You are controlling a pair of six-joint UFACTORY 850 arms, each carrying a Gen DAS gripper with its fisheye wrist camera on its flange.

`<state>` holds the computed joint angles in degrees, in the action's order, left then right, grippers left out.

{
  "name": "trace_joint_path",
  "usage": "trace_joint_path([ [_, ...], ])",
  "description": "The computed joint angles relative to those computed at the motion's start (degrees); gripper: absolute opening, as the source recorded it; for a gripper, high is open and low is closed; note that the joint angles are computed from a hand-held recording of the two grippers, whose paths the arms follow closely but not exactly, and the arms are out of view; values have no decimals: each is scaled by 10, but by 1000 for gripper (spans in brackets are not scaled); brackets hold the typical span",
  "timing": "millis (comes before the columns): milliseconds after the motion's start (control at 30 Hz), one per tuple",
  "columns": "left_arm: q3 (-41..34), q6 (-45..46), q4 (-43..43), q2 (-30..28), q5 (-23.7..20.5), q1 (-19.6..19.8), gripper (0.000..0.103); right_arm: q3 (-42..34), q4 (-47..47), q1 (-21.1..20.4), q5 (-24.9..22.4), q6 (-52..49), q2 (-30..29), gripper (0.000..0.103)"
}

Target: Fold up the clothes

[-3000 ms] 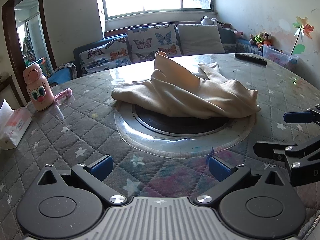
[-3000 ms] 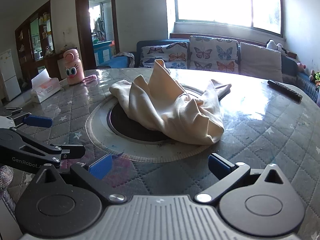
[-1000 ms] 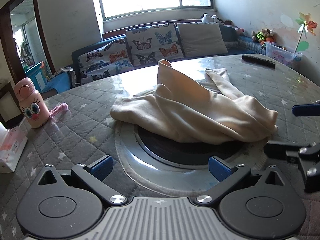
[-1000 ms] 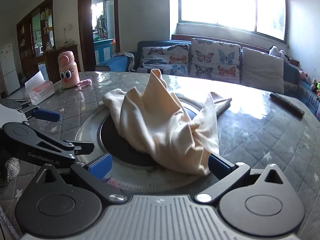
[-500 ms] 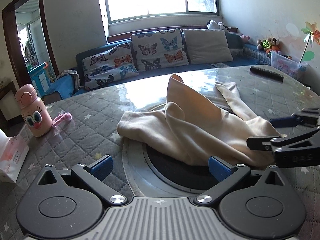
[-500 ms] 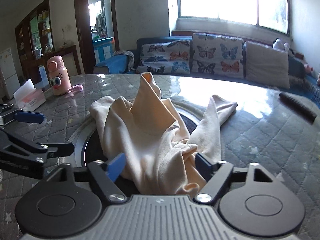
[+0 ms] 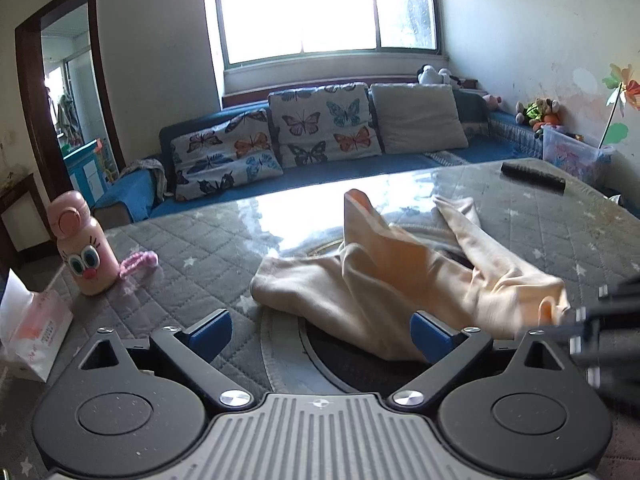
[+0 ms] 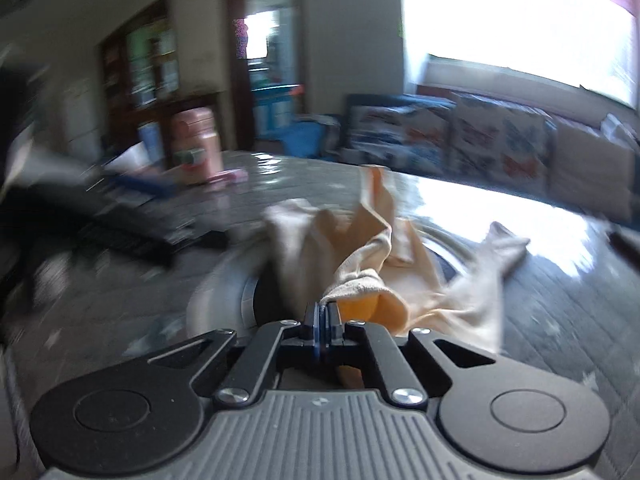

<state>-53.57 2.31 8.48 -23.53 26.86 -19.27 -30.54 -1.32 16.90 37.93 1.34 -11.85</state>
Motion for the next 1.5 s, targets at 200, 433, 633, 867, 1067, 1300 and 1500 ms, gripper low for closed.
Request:
trace_joint_path([
  [200,-13,-19,24,-3,-7,-5,97,19,-51,36,-32,-26,17,2],
  [433,-79,-24,22,-52,-54,-8,92,26,-195,0,-61,112,40,12],
  [633,-150,-76,65,-97,-79,-4,90,14,-263,-50,-65,199,65,17],
  [867,-240,-252,238,-158,-119,1,90,-72,-160,-104,-100,161,2,18],
  [1067,-295,-504,479,-197,-122,8,75,-183,-114,-137,-147,161,-105,18],
  [1300,-299,-594,583,-204,-79,16,6,-251,-82,-141,-185,142,-175,17],
  [1500,-244,-448,438,-167,-57,19,3,-224,-29,-136,-174,87,-157,5],
])
